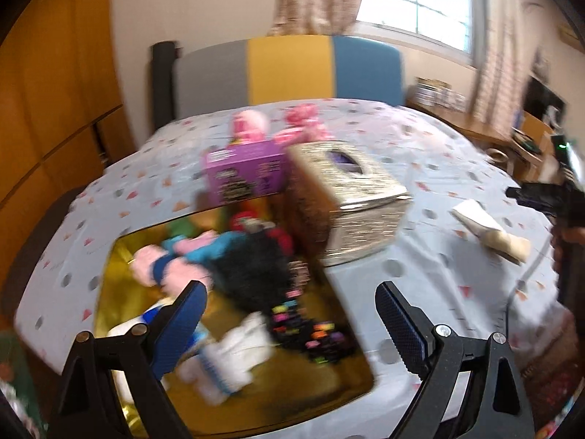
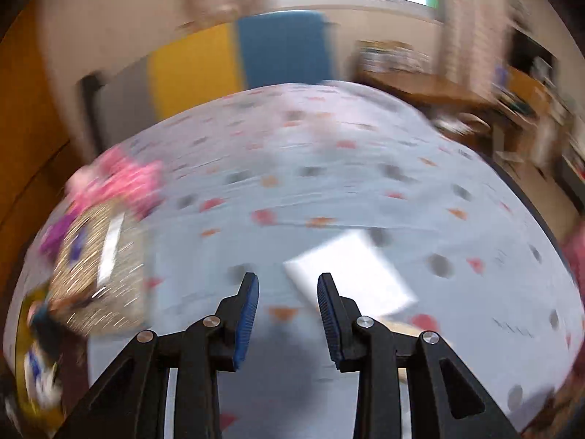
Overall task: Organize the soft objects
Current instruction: 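Open the right gripper and move both tools toward the white paper towel, then grasp the white paper towel with the left gripper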
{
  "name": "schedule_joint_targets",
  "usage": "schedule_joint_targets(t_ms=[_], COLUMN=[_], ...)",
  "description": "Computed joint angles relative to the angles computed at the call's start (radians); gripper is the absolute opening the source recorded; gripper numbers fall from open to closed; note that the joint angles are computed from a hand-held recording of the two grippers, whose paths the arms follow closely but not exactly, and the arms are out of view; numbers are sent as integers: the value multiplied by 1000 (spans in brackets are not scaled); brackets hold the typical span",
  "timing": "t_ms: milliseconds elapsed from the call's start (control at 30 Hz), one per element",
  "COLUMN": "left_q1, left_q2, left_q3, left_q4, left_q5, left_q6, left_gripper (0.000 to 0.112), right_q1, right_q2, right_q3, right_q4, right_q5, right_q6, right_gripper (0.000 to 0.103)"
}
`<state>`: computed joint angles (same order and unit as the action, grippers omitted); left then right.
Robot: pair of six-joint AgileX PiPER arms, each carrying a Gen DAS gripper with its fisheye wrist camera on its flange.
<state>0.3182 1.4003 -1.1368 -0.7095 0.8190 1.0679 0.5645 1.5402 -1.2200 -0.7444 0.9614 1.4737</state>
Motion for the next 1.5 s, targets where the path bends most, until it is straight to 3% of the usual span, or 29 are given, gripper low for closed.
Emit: schedule_joint_targets(t_ms=[100, 200, 300, 500, 700, 900, 1100, 1333, 1500], left_q1=[-86, -177, -289, -464, -580, -682, -815, -910, -970], left_q2=[-16, 1, 36, 110, 195, 358, 530, 800, 1044], left_q3=[7, -21, -50, -90, -162, -352, -567, -972, -1371], left_q4=[13, 33, 67, 162, 230, 244, 348, 435, 525], left_q5=[-11, 18, 23, 18, 28, 73, 74, 223, 394], left_q6=[18, -12, -71, -212, -331, -451, -545, -665, -732], left_gripper=[92, 90, 87, 84, 84, 87, 95, 100, 100], right_q1=[-88, -191, -256, -339, -336, -356, -365, -385, -403], right_q2=[-122, -253, -316, -283, -251, -283, -297, -318, -333], right_q3=[160, 315, 398, 412, 384, 414, 430, 459, 483], right_q4=[-13, 11, 54, 246, 267, 262, 269, 284, 299], right_q5=[-28, -111, -190, -366, -373, -398, -436, -494, -542], right_q6=[195, 396, 472, 291, 228, 252, 256, 254, 256], right_gripper=[33, 33, 33, 42, 42, 42, 42, 43, 43])
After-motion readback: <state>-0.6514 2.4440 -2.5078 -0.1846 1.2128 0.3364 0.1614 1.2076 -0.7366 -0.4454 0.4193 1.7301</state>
